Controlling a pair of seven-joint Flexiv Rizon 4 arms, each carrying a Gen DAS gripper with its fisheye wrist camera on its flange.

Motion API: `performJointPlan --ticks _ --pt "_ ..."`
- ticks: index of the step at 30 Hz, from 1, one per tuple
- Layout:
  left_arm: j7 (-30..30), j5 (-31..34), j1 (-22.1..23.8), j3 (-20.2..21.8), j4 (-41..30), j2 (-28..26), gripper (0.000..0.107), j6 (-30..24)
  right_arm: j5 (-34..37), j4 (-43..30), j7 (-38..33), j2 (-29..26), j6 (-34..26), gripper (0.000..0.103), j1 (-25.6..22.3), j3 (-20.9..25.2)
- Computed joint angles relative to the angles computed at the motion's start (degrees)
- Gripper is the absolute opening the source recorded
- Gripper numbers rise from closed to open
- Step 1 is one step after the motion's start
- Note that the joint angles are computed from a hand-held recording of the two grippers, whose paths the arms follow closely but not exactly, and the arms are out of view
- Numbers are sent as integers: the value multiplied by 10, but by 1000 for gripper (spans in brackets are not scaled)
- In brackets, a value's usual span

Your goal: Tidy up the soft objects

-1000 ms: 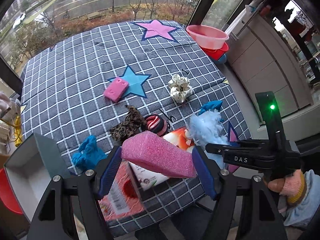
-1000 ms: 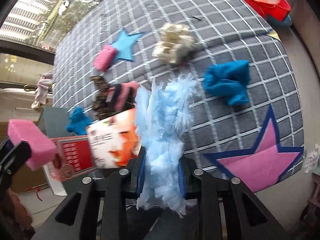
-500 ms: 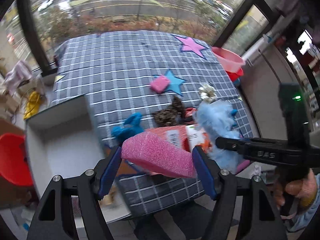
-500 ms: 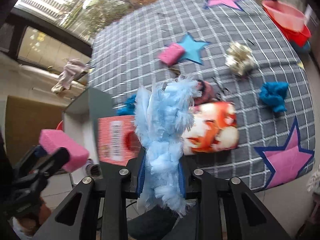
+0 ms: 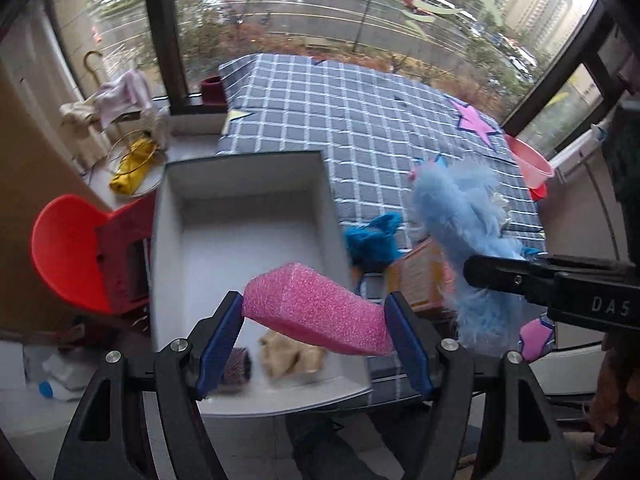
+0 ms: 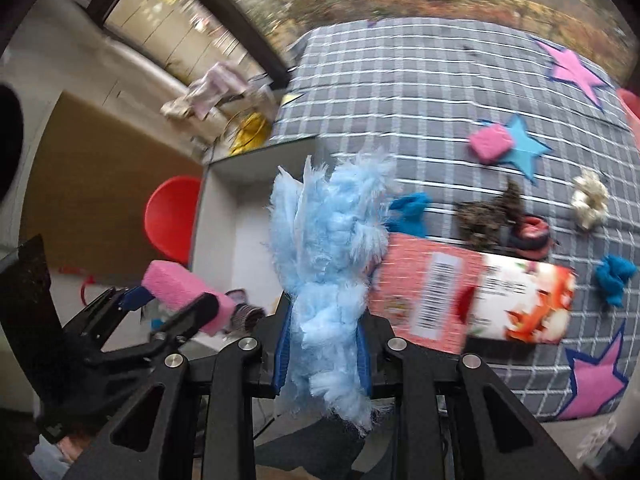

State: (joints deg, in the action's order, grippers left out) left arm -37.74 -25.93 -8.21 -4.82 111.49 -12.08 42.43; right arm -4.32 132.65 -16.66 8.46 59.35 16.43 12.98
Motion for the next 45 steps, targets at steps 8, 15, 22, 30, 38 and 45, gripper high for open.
performJointPlan --ticks 8,15,22,30,38,45 --pt "-12 -1 14 9 7 -6 75 11 58 -72 -94 -78 -7 29 27 -5" --pt "-20 -2 24 10 2 -12 75 12 91 -97 -123 -100 -19 29 26 -4" --pt "-20 -2 28 8 -6 -19 75 9 90 -110 -134 -109 -27 29 23 -6" --pt "-28 -2 30 7 -20 -31 75 4 94 -122 -139 -115 -43 29 20 -7" --pt "-49 12 33 8 -37 -45 76 -2 102 -130 -148 -123 -48 29 15 -9" --pt "-63 18 33 5 -57 -61 76 6 105 -137 -155 -134 -42 29 9 -13"
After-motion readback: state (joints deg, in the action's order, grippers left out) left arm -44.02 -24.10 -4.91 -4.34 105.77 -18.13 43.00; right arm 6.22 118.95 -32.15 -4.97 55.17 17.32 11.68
